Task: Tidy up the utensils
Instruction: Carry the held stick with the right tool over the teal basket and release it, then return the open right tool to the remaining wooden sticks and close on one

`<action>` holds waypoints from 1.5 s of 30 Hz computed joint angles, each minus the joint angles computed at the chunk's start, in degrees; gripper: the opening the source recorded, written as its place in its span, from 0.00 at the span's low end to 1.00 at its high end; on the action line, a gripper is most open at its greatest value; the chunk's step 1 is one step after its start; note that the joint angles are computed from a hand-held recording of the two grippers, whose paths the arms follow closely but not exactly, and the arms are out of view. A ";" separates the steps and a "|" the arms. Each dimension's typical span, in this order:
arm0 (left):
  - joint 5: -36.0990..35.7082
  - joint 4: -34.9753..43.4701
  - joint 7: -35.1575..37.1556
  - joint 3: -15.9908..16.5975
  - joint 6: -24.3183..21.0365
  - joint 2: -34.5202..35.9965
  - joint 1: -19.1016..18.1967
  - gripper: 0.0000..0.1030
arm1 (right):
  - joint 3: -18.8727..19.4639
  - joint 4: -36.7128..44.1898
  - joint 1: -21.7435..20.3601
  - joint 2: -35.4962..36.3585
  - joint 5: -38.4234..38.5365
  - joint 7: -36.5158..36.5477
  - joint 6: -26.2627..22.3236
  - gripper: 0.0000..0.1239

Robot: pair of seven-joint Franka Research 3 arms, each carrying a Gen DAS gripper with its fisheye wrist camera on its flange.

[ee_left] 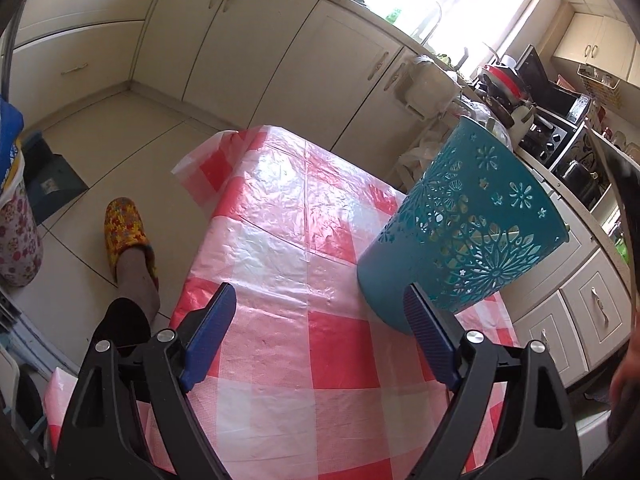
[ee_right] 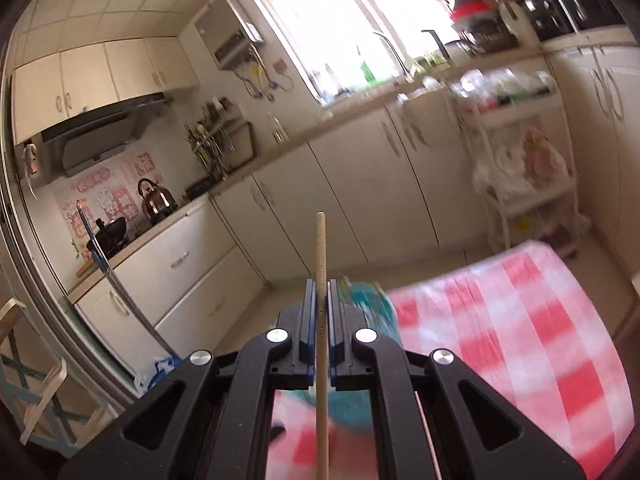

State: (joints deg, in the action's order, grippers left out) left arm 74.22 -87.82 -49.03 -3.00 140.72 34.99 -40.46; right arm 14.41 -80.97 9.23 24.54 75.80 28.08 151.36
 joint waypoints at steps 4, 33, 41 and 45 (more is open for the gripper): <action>1.57 -0.60 -2.16 0.44 1.25 -0.30 0.07 0.79 | -0.54 16.31 5.60 10.46 -9.03 8.47 5.32 0.05; 1.86 -0.96 -4.72 -0.55 -0.83 -0.54 0.64 0.82 | 2.88 -28.21 -2.24 -11.87 -16.65 3.04 11.62 0.29; 0.59 -1.42 -4.39 -0.67 -1.49 -0.82 0.55 0.83 | -4.96 -30.45 4.29 -9.54 -29.39 13.27 8.71 0.22; 0.97 -1.53 -4.50 -0.46 -0.72 -0.83 0.61 0.83 | -6.46 -30.09 6.69 -7.69 -36.08 17.68 11.18 0.20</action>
State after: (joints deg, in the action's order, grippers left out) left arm 75.19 -89.35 -53.53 -3.46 140.00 34.16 -39.85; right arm 7.96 -111.06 15.92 16.85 39.72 45.75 162.54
